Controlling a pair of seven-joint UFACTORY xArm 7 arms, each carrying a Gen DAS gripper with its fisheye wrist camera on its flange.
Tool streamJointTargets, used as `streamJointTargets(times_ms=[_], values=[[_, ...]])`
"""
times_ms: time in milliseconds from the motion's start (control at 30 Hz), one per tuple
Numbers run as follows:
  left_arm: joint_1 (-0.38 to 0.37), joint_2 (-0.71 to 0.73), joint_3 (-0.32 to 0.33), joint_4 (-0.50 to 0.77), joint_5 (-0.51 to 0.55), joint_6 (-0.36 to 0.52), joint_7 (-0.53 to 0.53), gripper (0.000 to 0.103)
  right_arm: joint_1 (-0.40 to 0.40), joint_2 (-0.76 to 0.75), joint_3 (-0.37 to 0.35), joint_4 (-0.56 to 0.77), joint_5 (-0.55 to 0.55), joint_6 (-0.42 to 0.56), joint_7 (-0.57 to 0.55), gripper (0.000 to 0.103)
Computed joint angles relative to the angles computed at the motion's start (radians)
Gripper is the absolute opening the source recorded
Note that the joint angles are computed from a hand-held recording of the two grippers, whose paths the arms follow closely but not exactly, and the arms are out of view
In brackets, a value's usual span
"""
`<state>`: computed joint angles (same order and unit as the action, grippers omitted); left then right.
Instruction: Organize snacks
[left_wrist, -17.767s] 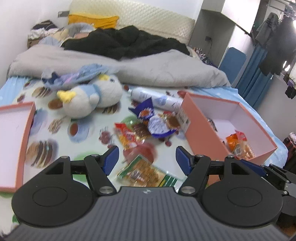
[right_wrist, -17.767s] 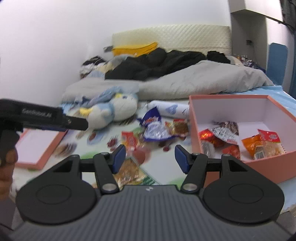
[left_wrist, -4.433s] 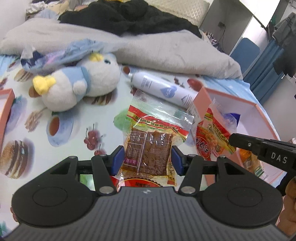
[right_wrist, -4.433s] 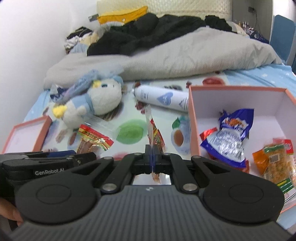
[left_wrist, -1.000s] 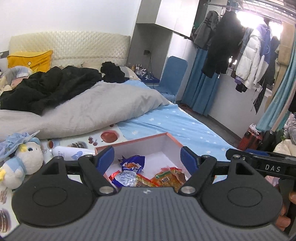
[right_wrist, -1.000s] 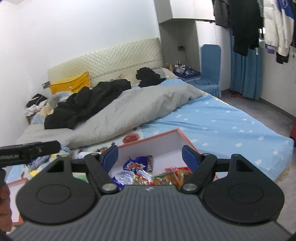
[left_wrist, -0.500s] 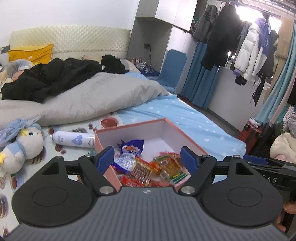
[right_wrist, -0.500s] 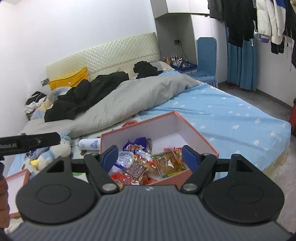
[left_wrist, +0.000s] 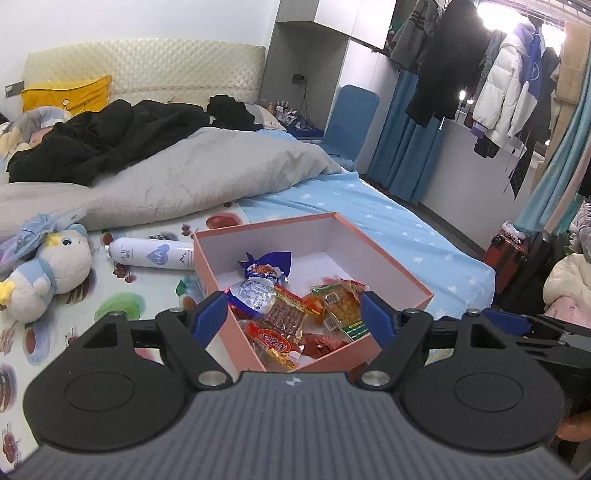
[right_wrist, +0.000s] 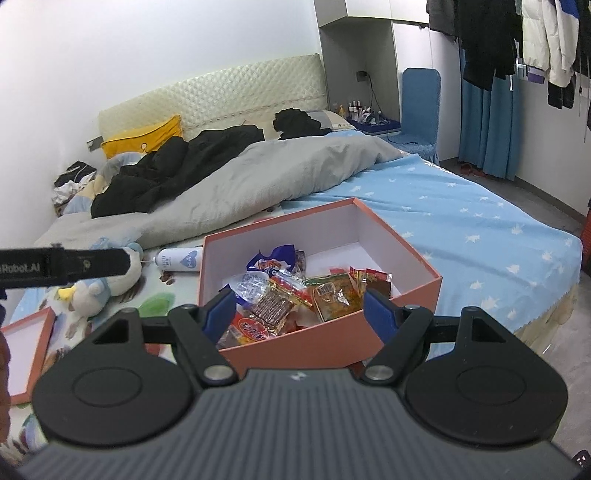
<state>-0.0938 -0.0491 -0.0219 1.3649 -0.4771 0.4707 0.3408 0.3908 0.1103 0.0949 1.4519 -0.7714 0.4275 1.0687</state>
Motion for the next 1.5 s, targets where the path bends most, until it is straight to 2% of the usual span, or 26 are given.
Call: streamJointTargets(times_ms=[67, 133, 167, 233, 300, 467, 1500], values=[[-0.002, -0.008, -0.001, -0.018, -0.007, -0.031, 0.012, 0.097, 0.002, 0.003, -0.001, 0.005, -0.002, 0.009, 0.002, 0.08], [0.0, -0.014, -0.006, -0.03, 0.047, -0.06, -0.028, 0.103, 0.002, -0.001, -0.009, 0.0, -0.034, -0.004, 0.047, 0.101], [0.0, -0.013, -0.005, -0.027, 0.062, -0.06, -0.034, 0.103, 0.004, -0.001, -0.012, 0.002, -0.057, -0.001, 0.071, 0.103], [0.003, 0.002, -0.002, -0.004, 0.092, -0.033, -0.05, 0.103, 0.011, -0.003, -0.015, 0.008, -0.113, 0.021, 0.116, 0.103], [0.011, 0.022, -0.003, 0.025, 0.143, -0.009, -0.112, 0.103, 0.009, -0.006, -0.011, 0.008, -0.137, 0.028, 0.13, 0.103], [0.019, 0.034, -0.006, 0.04, 0.168, -0.005, -0.142, 0.103, -0.003, -0.007, -0.002, 0.008, -0.118, 0.027, 0.127, 0.103], [0.011, -0.006, -0.005, -0.004, 0.202, -0.024, -0.167, 0.103, -0.008, -0.004, 0.0, 0.014, -0.064, 0.021, 0.095, 0.103]])
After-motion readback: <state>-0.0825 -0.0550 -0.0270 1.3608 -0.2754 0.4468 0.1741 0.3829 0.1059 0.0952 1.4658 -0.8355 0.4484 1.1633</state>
